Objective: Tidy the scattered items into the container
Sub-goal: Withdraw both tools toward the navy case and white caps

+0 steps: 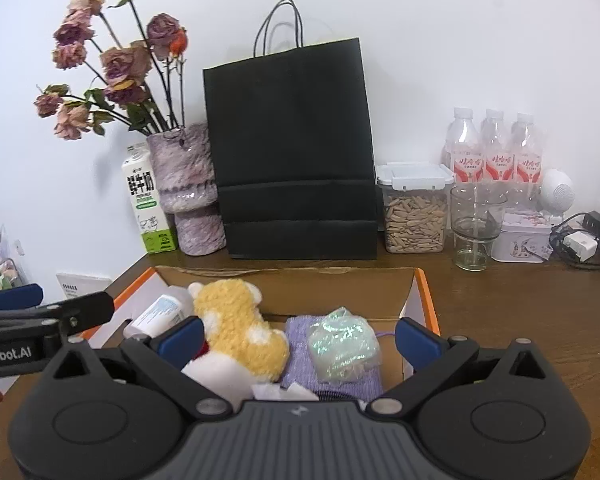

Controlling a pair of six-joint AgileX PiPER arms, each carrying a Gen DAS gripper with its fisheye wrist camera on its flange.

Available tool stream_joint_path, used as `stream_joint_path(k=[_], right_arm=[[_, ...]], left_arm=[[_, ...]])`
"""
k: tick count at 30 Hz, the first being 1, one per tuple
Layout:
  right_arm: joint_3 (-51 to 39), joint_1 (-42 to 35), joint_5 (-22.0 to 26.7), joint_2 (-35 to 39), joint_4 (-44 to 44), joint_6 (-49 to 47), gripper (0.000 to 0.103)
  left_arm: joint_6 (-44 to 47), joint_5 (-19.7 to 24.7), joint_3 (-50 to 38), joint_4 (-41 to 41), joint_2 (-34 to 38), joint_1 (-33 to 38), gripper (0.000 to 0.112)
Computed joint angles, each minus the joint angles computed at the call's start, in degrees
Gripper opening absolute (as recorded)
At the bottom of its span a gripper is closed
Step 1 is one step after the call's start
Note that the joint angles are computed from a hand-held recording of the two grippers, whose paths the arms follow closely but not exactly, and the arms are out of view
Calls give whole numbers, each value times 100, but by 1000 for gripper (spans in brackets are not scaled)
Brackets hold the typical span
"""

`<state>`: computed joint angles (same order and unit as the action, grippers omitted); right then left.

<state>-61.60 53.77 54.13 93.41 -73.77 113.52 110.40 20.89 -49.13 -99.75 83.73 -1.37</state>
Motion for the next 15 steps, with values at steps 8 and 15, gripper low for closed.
stream_joint_path(k=[8, 15], right_arm=[[158, 672, 580, -196, 196, 9, 103], [324, 1215, 1032, -320, 366, 151, 103]], left_arm=[[-336, 293, 487, 539, -509, 378, 103], [-544, 567, 861, 939, -906, 716, 103]])
